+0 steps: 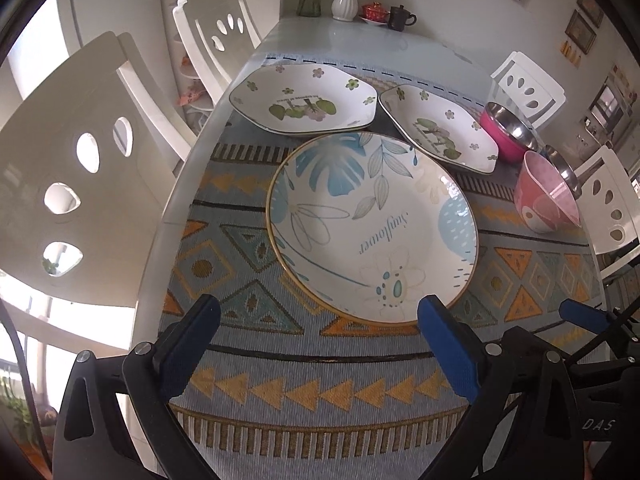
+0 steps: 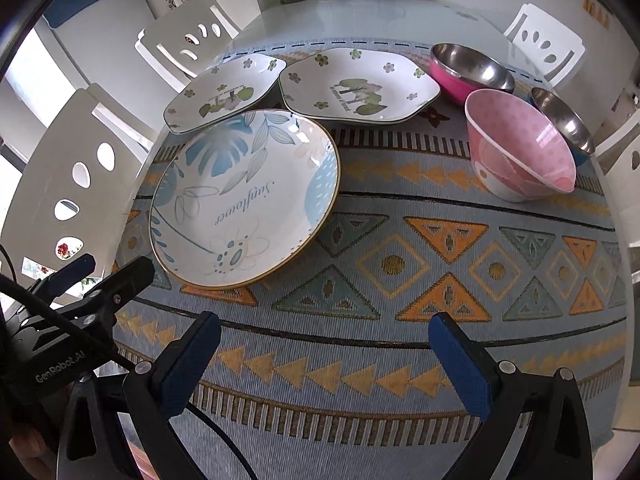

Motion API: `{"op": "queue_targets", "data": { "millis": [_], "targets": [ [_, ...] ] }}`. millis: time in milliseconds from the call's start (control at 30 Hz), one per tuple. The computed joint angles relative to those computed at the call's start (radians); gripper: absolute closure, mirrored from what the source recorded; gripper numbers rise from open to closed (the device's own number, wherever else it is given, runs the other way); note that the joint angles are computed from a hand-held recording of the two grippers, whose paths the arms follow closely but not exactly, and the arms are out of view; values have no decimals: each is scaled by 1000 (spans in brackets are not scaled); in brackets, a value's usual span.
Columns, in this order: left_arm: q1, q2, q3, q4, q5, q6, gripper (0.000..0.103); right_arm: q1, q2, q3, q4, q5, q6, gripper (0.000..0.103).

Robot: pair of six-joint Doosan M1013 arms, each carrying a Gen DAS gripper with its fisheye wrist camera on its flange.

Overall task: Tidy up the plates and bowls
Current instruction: 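Move both tools toward the rim of the large blue-leaf plate, then close the left tool on the plate rim while the right tool closes beside it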

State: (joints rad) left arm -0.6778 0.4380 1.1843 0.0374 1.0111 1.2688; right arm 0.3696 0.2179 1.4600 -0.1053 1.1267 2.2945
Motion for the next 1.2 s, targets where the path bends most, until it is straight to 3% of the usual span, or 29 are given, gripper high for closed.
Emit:
{"op": "queue_targets", "data": {
  "millis": [300, 500, 633, 800, 900, 1033, 1133, 1200],
  "targets": [
    [7, 9, -7, -1, 6, -10, 5, -11, 17, -13, 25, 5, -31, 0],
    [23, 48, -68, -17, 34, 57, 5, -29, 37, -52, -126, -11, -102, 0],
    [39, 64, -91, -50, 30, 53, 5, -74, 49, -73, -43, -59, -142, 0],
    [54, 87, -103, -119, 44, 32, 5, -101, 90, -96, 47, -39, -197, 0],
    [54, 110, -127, -107, 73, 10, 9, -111, 101, -86, 100, -50, -197, 0],
    [48, 146, -168, -64, 146, -19, 33, -114, 109, -75, 132, -65, -208, 0],
    [50, 152, -168, -85, 149, -9, 40, -115, 116, -76, 133, -74, -218, 12],
    [54, 155, -167, -109, 146, -9, 43, -118, 121, -77, 146, -76, -225, 29]
  ]
}}
